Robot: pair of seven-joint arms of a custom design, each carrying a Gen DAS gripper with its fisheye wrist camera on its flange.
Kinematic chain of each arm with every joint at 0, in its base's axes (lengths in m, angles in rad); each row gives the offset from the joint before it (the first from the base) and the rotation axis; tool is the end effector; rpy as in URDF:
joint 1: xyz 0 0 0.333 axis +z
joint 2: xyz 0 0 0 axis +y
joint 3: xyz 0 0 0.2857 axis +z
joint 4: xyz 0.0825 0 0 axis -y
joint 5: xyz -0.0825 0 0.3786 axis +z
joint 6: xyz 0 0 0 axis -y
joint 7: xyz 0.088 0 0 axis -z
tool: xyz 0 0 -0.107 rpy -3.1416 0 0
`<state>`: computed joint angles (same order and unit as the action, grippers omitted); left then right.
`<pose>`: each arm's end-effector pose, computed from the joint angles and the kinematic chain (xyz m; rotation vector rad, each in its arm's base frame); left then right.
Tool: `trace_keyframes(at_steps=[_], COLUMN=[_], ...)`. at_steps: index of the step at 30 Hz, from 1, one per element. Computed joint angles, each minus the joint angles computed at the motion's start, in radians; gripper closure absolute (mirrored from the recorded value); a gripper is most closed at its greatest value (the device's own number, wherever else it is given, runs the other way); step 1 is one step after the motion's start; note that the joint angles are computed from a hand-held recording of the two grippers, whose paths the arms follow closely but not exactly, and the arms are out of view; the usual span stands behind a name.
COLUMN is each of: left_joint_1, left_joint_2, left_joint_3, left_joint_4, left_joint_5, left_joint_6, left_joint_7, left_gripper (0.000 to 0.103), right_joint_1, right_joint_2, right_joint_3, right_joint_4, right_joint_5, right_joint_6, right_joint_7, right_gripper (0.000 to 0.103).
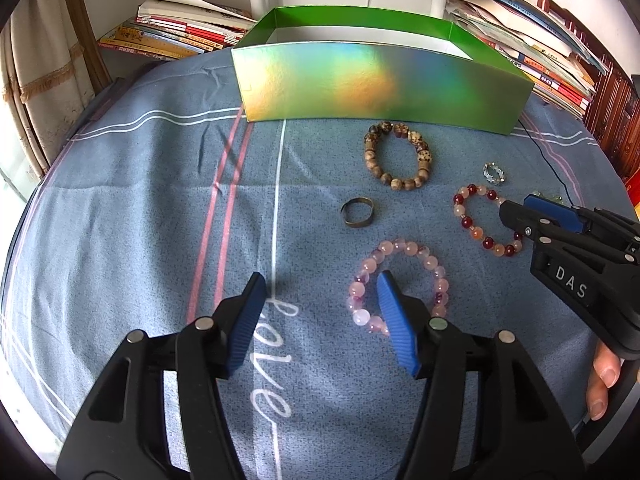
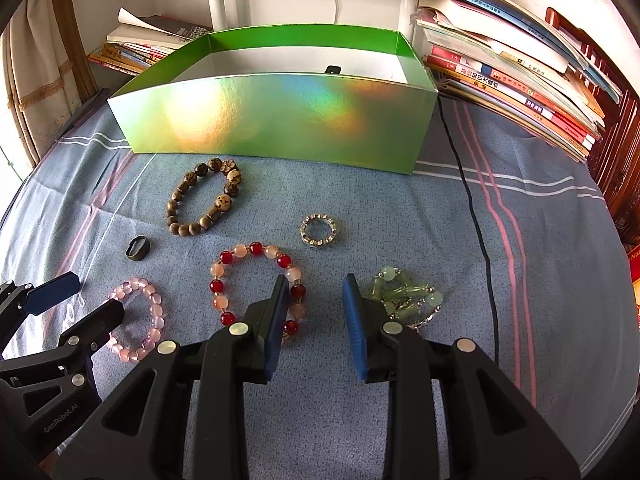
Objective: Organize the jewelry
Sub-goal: 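Grasp the pink bead bracelet with the left tool while the right tool grasps the red-and-peach bead bracelet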
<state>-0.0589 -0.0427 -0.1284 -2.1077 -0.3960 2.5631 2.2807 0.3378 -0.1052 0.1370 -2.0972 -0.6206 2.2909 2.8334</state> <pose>0.5616 -0.1011 0.4618 -1.2703 2.4681 -0.7061 0.4933 0.2407 0.4734 -1.4611 2.2996 -0.7168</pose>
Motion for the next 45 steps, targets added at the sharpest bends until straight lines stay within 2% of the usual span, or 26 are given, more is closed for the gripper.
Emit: trace_keyframes(at_steps=[4, 15, 23, 24, 25, 27, 28, 36, 45], left_joint_1=[0.0, 0.0, -0.008, -0.009, -0.01, -0.012, -0.012, -0.011, -0.009], left_joint_2=[0.001, 0.002, -0.017, -0.018, -0.02, -0.023, -0.024, -0.03, -0.056], left_joint_3=[0.0, 0.0, 0.0, 0.0, 0.0, 0.001, 0.001, 0.001, 0.01], left_joint_4=[-0.002, -0.002, -0.02, -0.021, -0.023, -0.024, -0.026, -0.027, -0.019], left_joint_5=[0.009, 0.003, -0.039, -0.044, -0.049, -0.059, -0.058, -0.031, -0.056], left_joint_6=[0.01, 0.01, 0.002, 0.001, 0.002, -0.004, -0.002, -0.003, 0.019], left_joint_7=[-0.011, -0.007, 0.048, 0.053, 0.06, 0.072, 0.074, 0.036, 0.04], left_gripper=[0.041, 0.041, 0.061, 0.066, 0.076, 0.089, 0.093, 0.095, 0.095], right_joint_1=[0.0, 0.0, 0.001, 0.001, 0.001, 0.001, 0.001, -0.005, -0.016], right_joint_2=[-0.001, -0.003, -0.002, -0.002, -0.004, -0.007, -0.004, -0.015, -0.082], right_joint_3=[0.0, 0.0, 0.001, 0.001, -0.001, -0.006, -0.004, -0.006, 0.022], right_joint_4=[0.0, -0.002, -0.001, -0.001, -0.005, -0.011, -0.008, -0.018, -0.014], right_joint_5=[0.001, 0.001, -0.002, -0.001, 0.004, 0.027, 0.027, 0.051, -0.054], right_joint_6=[-0.001, 0.0, -0.002, 0.0, 0.012, 0.044, 0.044, 0.067, 0.035], right_joint_7=[-0.001, -0.003, -0.002, -0.005, -0.012, -0.041, -0.048, -0.058, 0.007], right_gripper=[0.074, 0.074, 0.074, 0.075, 0.079, 0.094, 0.094, 0.095, 0.095])
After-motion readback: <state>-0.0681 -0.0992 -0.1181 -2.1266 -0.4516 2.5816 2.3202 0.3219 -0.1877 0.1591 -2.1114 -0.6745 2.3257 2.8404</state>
